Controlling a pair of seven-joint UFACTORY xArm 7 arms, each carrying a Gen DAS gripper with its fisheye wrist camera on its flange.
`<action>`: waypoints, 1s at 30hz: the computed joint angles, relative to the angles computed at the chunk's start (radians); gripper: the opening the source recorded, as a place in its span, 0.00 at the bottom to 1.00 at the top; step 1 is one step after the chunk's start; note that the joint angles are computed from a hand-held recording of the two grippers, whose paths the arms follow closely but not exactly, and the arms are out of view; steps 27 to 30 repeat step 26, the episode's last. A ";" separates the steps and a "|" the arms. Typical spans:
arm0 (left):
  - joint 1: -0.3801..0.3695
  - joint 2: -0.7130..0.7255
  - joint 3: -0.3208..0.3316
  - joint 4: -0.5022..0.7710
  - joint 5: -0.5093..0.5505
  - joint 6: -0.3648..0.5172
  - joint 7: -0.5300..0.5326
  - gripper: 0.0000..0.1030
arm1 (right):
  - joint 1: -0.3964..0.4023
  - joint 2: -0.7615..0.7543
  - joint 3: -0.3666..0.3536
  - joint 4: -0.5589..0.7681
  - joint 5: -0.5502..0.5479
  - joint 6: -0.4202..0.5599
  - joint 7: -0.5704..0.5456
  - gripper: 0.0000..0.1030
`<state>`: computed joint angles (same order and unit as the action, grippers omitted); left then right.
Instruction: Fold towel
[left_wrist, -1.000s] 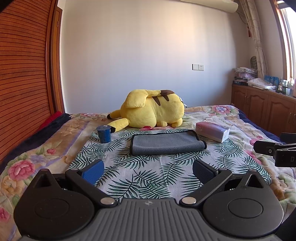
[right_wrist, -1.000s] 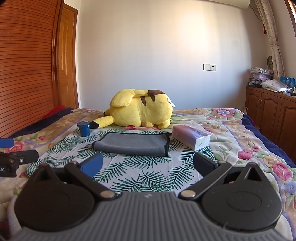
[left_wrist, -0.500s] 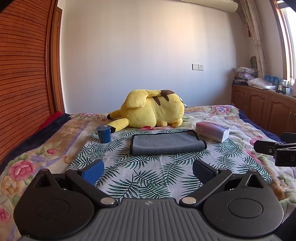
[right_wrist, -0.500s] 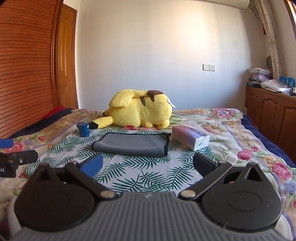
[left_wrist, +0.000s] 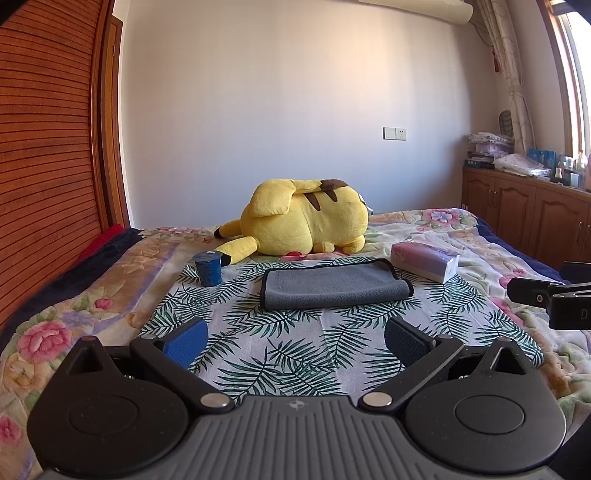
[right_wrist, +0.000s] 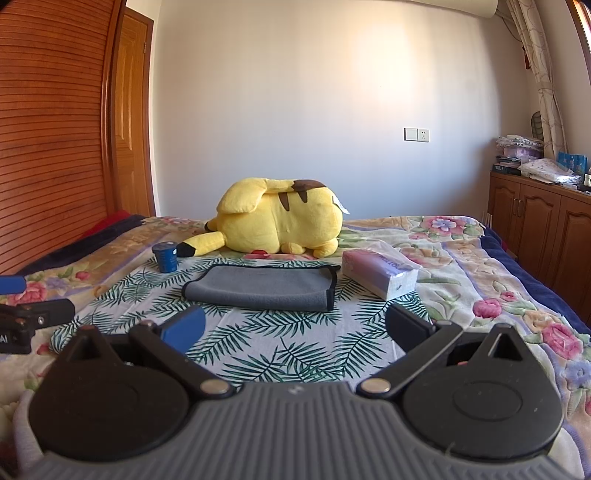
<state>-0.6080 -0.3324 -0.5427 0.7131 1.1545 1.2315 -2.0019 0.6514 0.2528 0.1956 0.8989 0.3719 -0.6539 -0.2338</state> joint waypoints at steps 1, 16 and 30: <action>0.000 -0.001 0.001 -0.001 0.000 -0.001 0.001 0.84 | 0.000 0.000 0.000 0.000 0.000 0.000 0.000 1.00; 0.000 0.000 0.002 -0.002 0.003 0.000 0.008 0.84 | -0.002 -0.001 0.000 -0.002 -0.004 -0.001 0.003 1.00; -0.001 0.001 0.002 -0.001 0.003 0.000 0.009 0.84 | -0.002 -0.001 0.000 -0.003 -0.005 -0.001 0.004 1.00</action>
